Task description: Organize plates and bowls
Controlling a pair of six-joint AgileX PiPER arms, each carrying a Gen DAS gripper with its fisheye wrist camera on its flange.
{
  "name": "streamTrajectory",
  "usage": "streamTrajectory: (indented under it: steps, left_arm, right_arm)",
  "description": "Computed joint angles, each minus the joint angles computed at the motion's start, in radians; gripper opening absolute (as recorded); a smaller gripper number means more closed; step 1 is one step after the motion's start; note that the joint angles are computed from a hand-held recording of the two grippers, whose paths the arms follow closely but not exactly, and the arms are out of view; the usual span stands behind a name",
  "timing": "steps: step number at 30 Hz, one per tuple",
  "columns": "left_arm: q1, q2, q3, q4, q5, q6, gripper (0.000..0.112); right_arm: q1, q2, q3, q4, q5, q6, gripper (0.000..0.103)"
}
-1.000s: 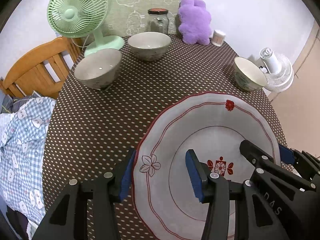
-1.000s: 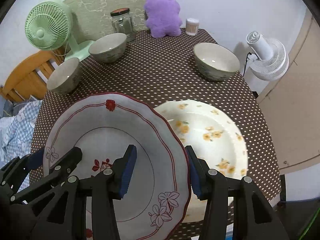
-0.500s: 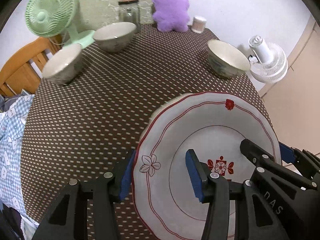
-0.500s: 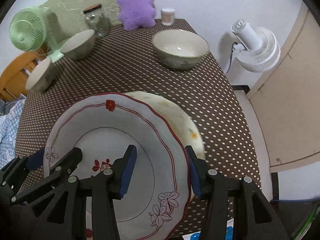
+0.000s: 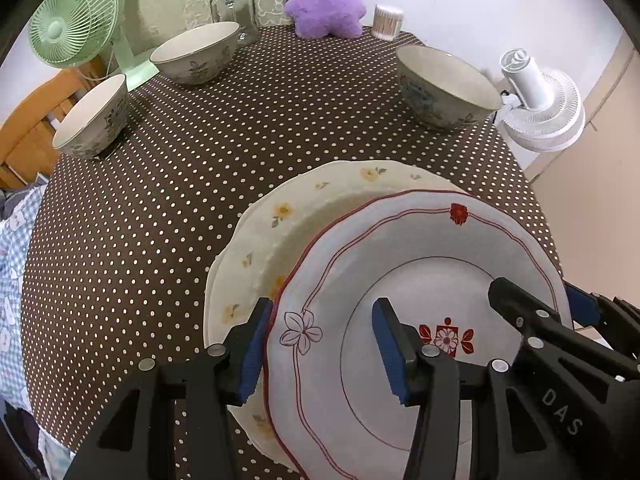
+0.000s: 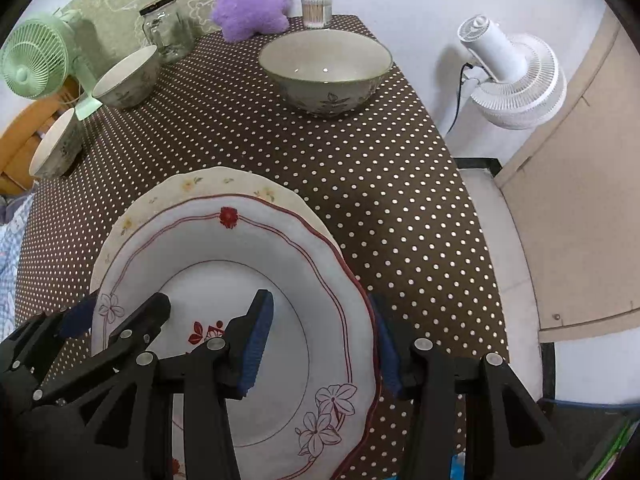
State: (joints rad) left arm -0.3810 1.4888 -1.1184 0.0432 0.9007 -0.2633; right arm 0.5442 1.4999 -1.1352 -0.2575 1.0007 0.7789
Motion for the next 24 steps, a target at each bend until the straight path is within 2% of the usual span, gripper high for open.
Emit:
streamTrajectory:
  steps: [7, 14, 23, 24]
  left_arm:
    - [-0.056, 0.011, 0.014, 0.106, -0.034, -0.084, 0.051]
    - [-0.067, 0.001, 0.035, 0.139, -0.054, -0.118, 0.051]
    - [-0.094, -0.006, 0.043, 0.183, -0.054, -0.18, 0.052]
    - [-0.096, -0.006, 0.043, 0.187, -0.053, -0.185, 0.052]
  right_arm:
    - [-0.022, 0.018, -0.002, -0.003, -0.014, -0.036, 0.05]
    - [-0.018, 0.019, 0.0, -0.012, -0.017, -0.036, 0.049]
    - [-0.065, -0.035, 0.037, 0.088, -0.039, -0.103, 0.049]
    - [-0.066, -0.046, 0.043, 0.097, -0.036, -0.11, 0.047]
